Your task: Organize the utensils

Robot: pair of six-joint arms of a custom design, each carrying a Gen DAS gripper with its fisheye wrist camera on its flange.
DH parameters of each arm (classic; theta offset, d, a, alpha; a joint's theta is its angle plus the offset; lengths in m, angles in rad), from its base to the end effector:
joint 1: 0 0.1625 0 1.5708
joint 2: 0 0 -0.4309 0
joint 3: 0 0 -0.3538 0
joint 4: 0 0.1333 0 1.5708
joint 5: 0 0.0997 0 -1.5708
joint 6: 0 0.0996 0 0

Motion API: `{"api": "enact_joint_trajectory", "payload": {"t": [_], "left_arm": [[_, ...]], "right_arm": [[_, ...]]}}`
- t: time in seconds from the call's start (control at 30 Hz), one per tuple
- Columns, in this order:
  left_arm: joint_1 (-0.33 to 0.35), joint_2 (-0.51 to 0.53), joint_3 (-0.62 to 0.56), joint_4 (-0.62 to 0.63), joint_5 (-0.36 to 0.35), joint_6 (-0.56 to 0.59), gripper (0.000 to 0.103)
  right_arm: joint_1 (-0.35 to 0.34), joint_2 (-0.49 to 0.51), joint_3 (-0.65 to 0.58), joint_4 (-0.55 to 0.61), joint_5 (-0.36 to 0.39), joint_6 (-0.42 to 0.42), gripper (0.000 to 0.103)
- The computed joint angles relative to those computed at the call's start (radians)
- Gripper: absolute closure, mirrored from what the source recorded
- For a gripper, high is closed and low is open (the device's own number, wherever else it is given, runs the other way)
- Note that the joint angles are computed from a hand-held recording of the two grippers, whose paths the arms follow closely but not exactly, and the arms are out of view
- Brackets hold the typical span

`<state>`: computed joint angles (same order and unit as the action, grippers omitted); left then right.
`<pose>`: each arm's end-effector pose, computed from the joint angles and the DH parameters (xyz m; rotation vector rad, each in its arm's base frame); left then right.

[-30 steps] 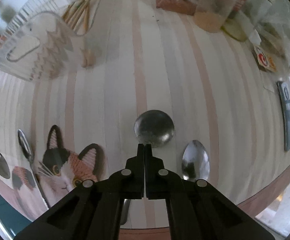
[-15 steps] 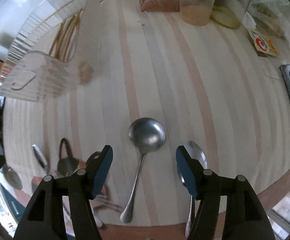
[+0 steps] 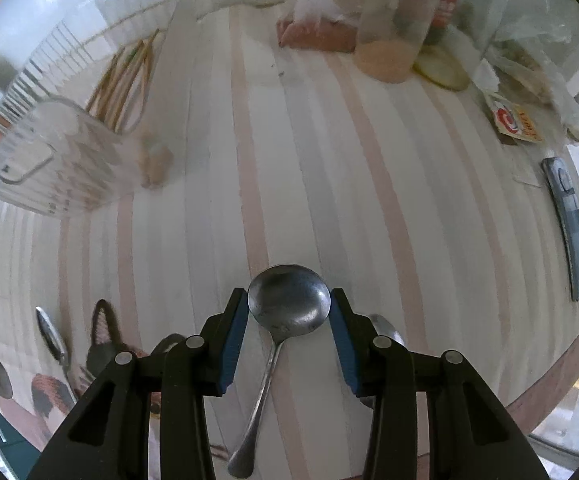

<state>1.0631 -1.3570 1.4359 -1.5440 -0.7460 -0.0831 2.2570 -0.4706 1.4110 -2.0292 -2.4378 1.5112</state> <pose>-0.0802 -0.5689 0.4780 0.5408 2.2543 -0.1779 0.4569 -0.4674 -0.0312 -0.6681 -2.1659 0.6767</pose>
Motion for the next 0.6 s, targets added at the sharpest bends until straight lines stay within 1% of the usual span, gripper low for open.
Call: {"api": "enact_joint_trajectory", "payload": {"t": [0.2, 0.27, 0.33, 0.4, 0.5, 0.53, 0.6], "left_arm": [[-0.046, 0.005, -0.068, -0.014, -0.05, 0.021, 0.102], [-0.065, 0.02, -0.11, -0.011, -0.082, 0.029, 0.102], [-0.082, 0.048, -0.169, 0.007, -0.134, 0.034, 0.102], [-0.091, 0.088, -0.24, 0.037, -0.2, 0.032, 0.102], [-0.099, 0.172, -0.364, 0.079, -0.292, 0.035, 0.102], [-0.098, 0.21, -0.419, 0.101, -0.313, 0.042, 0.102], [-0.095, 0.273, -0.499, 0.122, -0.332, 0.051, 0.102]], "right_arm": [[0.056, -0.069, 0.03, 0.011, -0.051, 0.011, 0.06], [0.078, -0.084, 0.008, 0.04, -0.081, 0.014, 0.06], [0.086, -0.081, -0.032, 0.033, -0.101, -0.023, 0.06], [0.094, -0.083, -0.08, 0.032, -0.123, -0.077, 0.06], [0.072, -0.066, -0.165, -0.044, -0.139, -0.225, 0.06], [0.068, -0.061, -0.198, -0.068, -0.144, -0.275, 0.06], [0.046, -0.05, -0.248, -0.107, -0.145, -0.366, 0.06]]}}
